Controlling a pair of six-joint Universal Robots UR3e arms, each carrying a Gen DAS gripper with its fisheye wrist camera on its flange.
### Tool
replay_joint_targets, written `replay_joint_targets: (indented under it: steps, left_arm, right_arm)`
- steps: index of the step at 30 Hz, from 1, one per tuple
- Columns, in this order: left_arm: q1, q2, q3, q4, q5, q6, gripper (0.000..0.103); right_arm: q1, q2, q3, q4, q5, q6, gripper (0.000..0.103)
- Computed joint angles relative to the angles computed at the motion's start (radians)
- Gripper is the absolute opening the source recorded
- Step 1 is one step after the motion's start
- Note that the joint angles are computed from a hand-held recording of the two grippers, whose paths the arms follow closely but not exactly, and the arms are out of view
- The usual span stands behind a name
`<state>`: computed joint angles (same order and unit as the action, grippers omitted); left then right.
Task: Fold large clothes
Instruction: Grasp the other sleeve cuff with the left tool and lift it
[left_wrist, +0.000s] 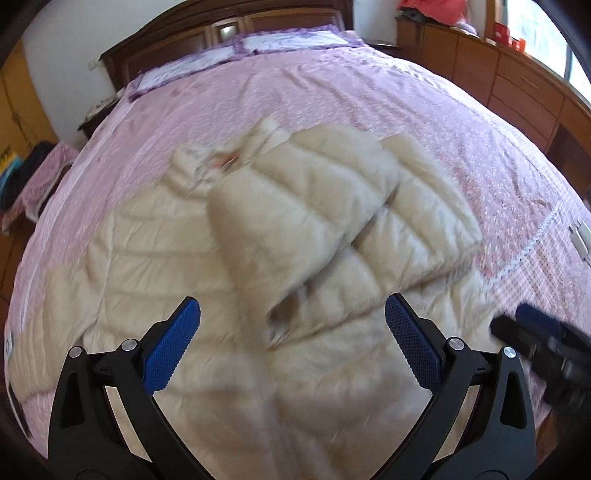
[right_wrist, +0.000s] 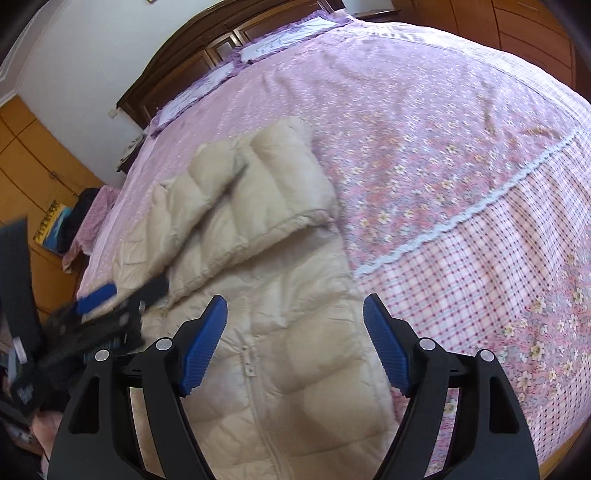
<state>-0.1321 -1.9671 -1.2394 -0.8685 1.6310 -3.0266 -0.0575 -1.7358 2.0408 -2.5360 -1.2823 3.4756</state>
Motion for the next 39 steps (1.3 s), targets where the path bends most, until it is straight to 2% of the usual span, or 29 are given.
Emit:
replay_joint_targets:
  steps: [8,12,13,15,16,17,20,24,28,34,39]
  left_arm:
    - [-0.12,-0.268,0.356,-0.023,0.104,0.065,0.099]
    - [-0.161,-0.433,0.6,-0.099,0.176,0.07,0.099]
    - [-0.161,-0.452,0.631,-0.114,0.174,0.068,0.095]
    - [-0.164,-0.482,0.682,-0.136,0.17,0.07,0.08]
    - [-0.168,-0.485,0.684,-0.126,0.181,0.071,0.061]
    - [-0.167,-0.479,0.67,-0.115,0.185,0.072,0.037]
    - [-0.129,-0.431,0.642,-0.136,0.077,0.05,0.012]
    - [-0.066,-0.301,0.525,-0.062,-0.022,0.027,0.01]
    - [0.022,-0.158,0.378,0.026,-0.093,0.013,0.01]
    - [0.199,0.03,0.115,0.114,-0.182,-0.009,0.01]
    - [0.331,0.101,-0.067,0.142,-0.244,-0.054,0.01]
  right_arm:
    - [-0.107,-0.093,0.12,0.017,0.063,-0.048,0.075]
    - [-0.152,-0.133,0.154,0.044,0.082,-0.079,0.075]
    - [-0.163,-0.147,0.163,0.052,0.09,-0.086,0.075]
    - [-0.18,-0.166,0.178,0.065,0.101,-0.097,0.075]
    - [-0.184,-0.171,0.182,0.069,0.105,-0.101,0.075]
    - [-0.189,-0.179,0.186,0.076,0.108,-0.107,0.075]
    - [-0.197,-0.223,0.21,0.102,0.114,-0.12,0.075]
    - [-0.189,-0.24,0.212,0.111,0.11,-0.121,0.075]
    - [-0.129,-0.173,0.162,0.065,0.09,-0.067,0.075]
    - [-0.104,-0.051,0.087,0.002,0.159,-0.006,0.075]
    - [-0.074,0.089,-0.023,-0.075,0.206,0.061,0.075]
